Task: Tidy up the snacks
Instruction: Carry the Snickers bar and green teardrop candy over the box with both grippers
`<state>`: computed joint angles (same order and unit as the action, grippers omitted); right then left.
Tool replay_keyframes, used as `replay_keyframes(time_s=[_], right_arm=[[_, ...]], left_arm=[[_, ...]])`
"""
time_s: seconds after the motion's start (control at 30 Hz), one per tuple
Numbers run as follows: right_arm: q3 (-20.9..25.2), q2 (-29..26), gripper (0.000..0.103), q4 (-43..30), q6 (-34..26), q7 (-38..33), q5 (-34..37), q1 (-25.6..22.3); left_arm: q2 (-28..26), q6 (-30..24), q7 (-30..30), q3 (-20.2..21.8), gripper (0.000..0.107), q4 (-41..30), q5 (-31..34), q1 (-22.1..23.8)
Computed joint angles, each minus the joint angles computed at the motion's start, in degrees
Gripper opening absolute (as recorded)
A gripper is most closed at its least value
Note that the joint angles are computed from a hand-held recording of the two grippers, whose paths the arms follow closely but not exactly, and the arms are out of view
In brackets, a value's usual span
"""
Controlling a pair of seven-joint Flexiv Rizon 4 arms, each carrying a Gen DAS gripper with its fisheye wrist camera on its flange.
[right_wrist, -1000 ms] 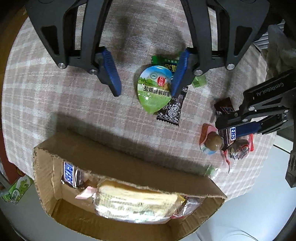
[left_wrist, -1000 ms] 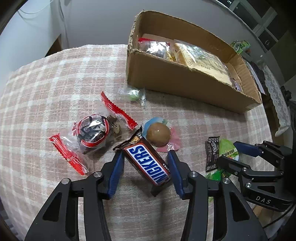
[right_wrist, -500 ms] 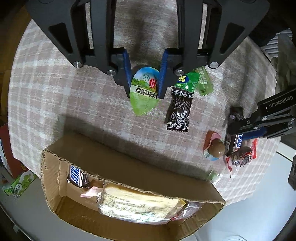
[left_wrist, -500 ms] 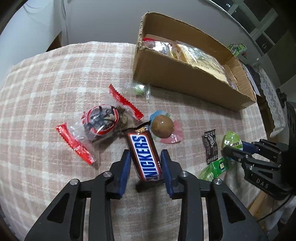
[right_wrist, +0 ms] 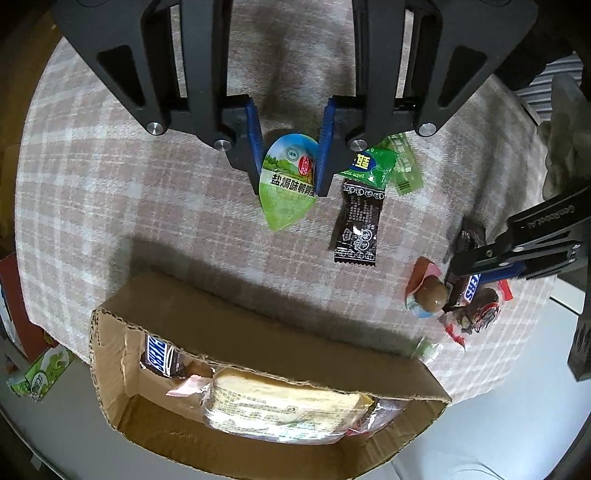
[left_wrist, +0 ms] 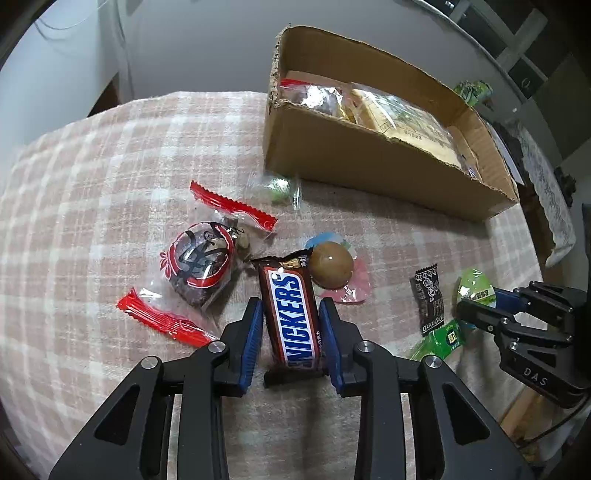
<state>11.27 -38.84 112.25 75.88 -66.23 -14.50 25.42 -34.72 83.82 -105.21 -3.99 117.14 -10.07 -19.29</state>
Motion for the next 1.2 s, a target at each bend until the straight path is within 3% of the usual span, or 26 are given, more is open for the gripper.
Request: replay_keyframes(time_s=[0.17,0.33,0.4,0.77,1.2], right_arm=[[-0.07,0.58,0.027,0.45,0.77,0.28,0.13,0.07],[0.59,2.17,0.027,1.91,2.06,-0.07,0.81,-1.02],[0.87,2.71,0.027,2.31,2.66,-0.32,1.14,-1.5],[0.84,6.98,0.027,3.59,5.27,-0.45,2.02,-2.85],[-1.81,6.02,0.027,-3.32,3.96,-0.18,0.54,-3.51]], left_arm=[[0.68,1.56,-0.65,-0.39,0.027,1.41,-0.36,0.21],[2.85,4.32,0.45,-3.42,0.026,4.45,-1.06,2.87],[3.96,4.8,0.2,-1.95,0.026,4.98,-0.67,1.63],[6.52,7.09,4.03,-3.6,0.026,3.17,-0.44,3.5],[3.33,2.66,5.63,2.09,0.026,-6.71,0.56,0.3]])
